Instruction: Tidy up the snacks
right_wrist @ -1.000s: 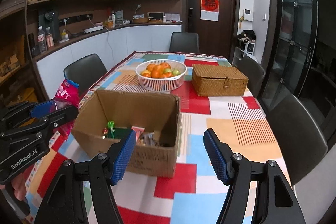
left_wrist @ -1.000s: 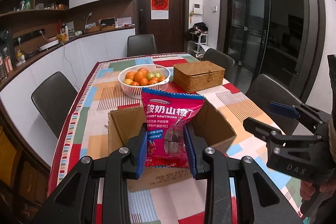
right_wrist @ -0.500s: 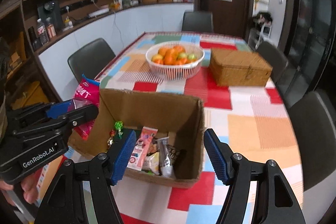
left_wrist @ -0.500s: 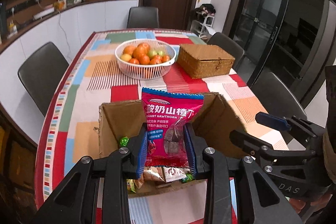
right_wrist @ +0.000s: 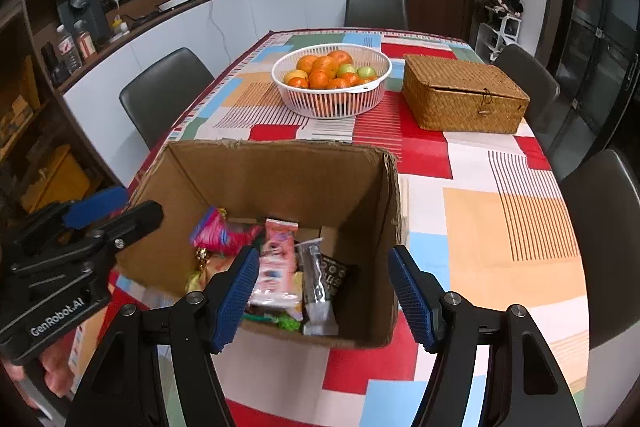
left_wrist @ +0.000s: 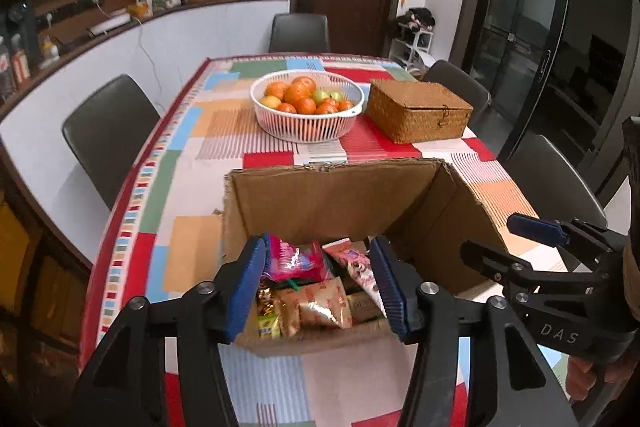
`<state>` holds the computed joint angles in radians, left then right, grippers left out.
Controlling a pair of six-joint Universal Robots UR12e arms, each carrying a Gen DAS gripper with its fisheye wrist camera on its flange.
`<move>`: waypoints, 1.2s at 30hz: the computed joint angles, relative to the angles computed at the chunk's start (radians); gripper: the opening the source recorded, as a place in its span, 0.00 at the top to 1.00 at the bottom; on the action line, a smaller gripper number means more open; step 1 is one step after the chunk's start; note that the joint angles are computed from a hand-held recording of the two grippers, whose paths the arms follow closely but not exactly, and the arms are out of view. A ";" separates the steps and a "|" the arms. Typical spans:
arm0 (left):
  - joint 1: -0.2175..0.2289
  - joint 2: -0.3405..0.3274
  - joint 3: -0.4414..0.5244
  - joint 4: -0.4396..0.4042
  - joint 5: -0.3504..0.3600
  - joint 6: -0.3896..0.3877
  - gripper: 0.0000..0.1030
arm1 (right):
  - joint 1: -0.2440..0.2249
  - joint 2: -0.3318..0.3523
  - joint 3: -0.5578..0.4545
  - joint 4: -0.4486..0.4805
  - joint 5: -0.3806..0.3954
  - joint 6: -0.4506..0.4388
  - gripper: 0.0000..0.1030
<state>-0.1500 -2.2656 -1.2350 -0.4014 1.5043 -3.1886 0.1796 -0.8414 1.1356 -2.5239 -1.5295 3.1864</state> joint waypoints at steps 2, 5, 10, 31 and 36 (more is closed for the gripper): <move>-0.006 0.026 -0.047 0.048 0.031 0.005 0.40 | 0.004 -0.022 0.042 -0.051 -0.011 -0.008 0.35; -0.013 0.060 -0.107 0.108 0.067 0.012 0.35 | 0.011 -0.059 0.114 -0.142 -0.034 -0.015 0.32; -0.024 0.114 -0.212 0.189 0.105 0.032 0.21 | 0.018 -0.125 0.238 -0.273 -0.050 -0.012 0.22; -0.053 0.244 -0.460 0.491 0.177 0.062 0.00 | 0.075 -0.279 0.545 -0.678 -0.256 -0.039 0.14; -0.058 0.260 -0.487 0.507 0.201 0.055 0.00 | 0.074 -0.294 0.563 -0.696 -0.226 -0.041 0.14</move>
<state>-0.2082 -2.0055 -1.7222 0.1052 1.7052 -3.1339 0.2533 -1.1353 1.6985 -3.2198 -1.7552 3.1458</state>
